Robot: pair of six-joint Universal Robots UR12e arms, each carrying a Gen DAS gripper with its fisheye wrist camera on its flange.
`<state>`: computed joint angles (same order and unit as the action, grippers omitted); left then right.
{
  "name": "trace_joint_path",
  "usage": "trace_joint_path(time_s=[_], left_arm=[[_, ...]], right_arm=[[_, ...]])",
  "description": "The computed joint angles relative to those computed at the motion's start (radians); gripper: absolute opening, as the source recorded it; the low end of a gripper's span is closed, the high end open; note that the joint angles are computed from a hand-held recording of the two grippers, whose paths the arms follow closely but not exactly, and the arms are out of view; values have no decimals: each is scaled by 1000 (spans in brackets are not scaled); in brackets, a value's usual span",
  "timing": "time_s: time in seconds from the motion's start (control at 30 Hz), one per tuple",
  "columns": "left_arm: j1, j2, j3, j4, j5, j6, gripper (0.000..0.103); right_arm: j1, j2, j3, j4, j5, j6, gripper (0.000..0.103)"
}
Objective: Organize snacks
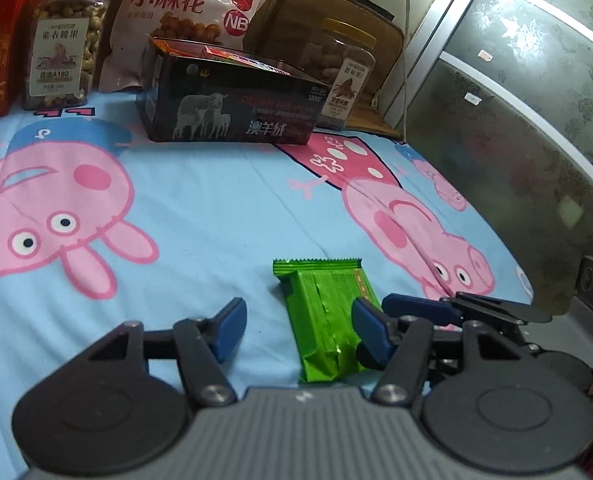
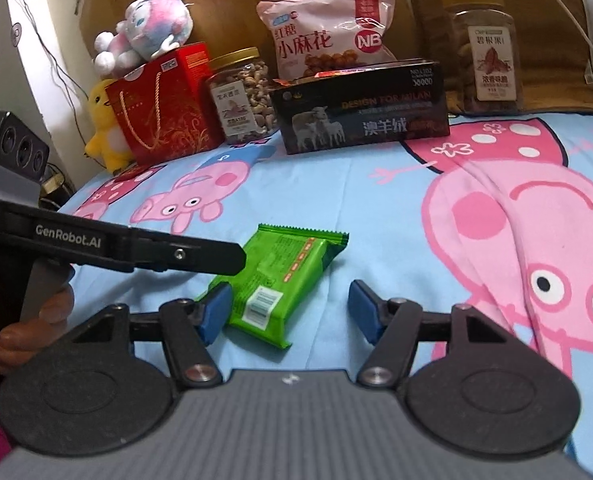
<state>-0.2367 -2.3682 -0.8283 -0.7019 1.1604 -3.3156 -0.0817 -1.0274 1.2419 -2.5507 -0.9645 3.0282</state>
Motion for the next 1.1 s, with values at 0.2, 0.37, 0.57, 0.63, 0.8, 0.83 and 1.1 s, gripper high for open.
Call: trace_joint_path(time_s=[0.2, 0.37, 0.57, 0.63, 0.8, 0.83, 1.1], left_arm=[[-9, -7, 21, -46, -29, -21, 46], [-27, 1, 17, -60, 29, -25, 46], [-36, 7, 15, -80, 30, -44, 46], [-39, 10, 13, -86, 39, -47, 46], [-38, 16, 13, -106, 53, -83, 46], [-39, 16, 15, -109, 58, -88, 46], [-55, -23, 95, -167, 78, -78, 47]], right_arm=[[-3, -9, 10, 19, 22, -67, 67], [1, -22, 30, 13, 16, -159, 68], [-2, -23, 33, 12, 20, -177, 67], [-1, -23, 35, 6, 20, -178, 67], [-7, -26, 46, -11, 36, -167, 67], [-10, -27, 50, -16, 36, -164, 67], [-29, -40, 81, -84, -4, -87, 67]])
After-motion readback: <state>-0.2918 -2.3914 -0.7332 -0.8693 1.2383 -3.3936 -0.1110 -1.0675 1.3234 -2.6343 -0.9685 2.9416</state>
